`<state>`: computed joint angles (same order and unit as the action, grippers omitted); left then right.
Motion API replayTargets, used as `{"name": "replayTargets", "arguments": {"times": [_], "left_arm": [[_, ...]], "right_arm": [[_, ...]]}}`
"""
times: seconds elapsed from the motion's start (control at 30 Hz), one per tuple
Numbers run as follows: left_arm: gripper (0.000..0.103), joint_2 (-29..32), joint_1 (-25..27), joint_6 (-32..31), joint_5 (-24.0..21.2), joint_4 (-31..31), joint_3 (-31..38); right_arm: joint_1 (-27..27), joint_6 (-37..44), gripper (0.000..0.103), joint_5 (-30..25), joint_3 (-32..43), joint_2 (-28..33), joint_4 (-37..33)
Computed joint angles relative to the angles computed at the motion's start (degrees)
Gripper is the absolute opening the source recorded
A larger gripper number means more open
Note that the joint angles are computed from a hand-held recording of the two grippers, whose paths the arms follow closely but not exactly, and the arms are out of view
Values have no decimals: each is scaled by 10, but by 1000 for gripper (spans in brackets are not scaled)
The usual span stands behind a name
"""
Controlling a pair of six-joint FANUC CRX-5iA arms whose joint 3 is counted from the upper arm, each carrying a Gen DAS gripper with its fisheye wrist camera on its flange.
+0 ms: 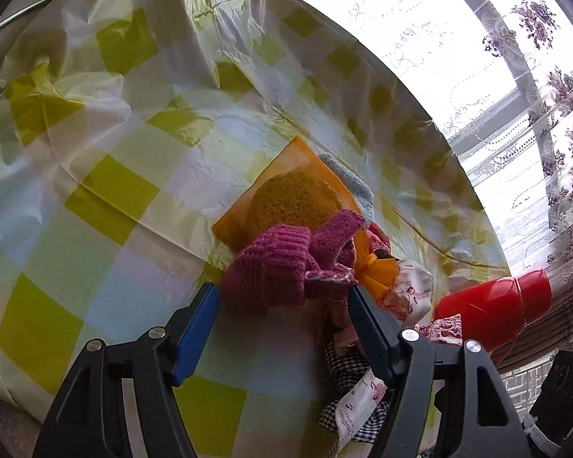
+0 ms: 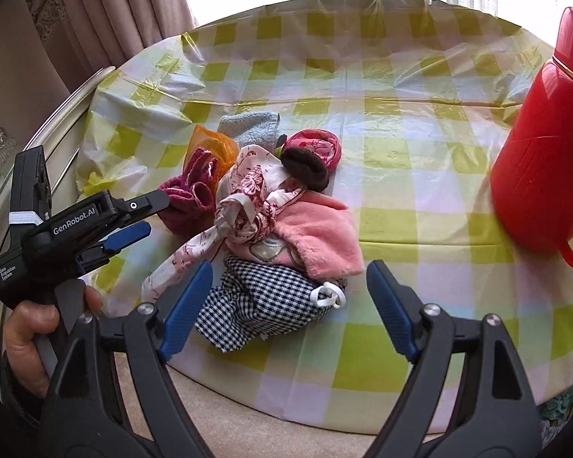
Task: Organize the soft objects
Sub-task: 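Grasp the dark pink knit glove with the left tool while the right tool grasps the red-and-white floral cloth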
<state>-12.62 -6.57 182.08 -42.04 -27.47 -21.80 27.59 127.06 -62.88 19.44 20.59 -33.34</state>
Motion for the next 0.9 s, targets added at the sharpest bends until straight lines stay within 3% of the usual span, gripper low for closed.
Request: {"name": "replayTargets", "arguments": {"times": [0.13, 0.5, 0.57, 0.63, 0.73, 0.9], "left_arm": [[71, -1, 36, -48, 51, 46, -25], [71, 16, 91, -172, 132, 139, -56], [67, 21, 92, -185, 135, 144, -56], [54, 24, 90, -192, 134, 146, -54], [45, 26, 80, -179, 119, 127, -44], [41, 22, 45, -100, 75, 56, -20]], "right_arm": [[17, -2, 85, 7, 9, 9, -5], [57, -13, 82, 48, 14, 33, 26], [60, -17, 68, 49, 17, 39, 32], [61, -18, 59, 41, 23, 47, 34], [60, -12, 47, 35, 24, 49, 31], [55, 7, 39, 40, 13, 37, 20]]}}
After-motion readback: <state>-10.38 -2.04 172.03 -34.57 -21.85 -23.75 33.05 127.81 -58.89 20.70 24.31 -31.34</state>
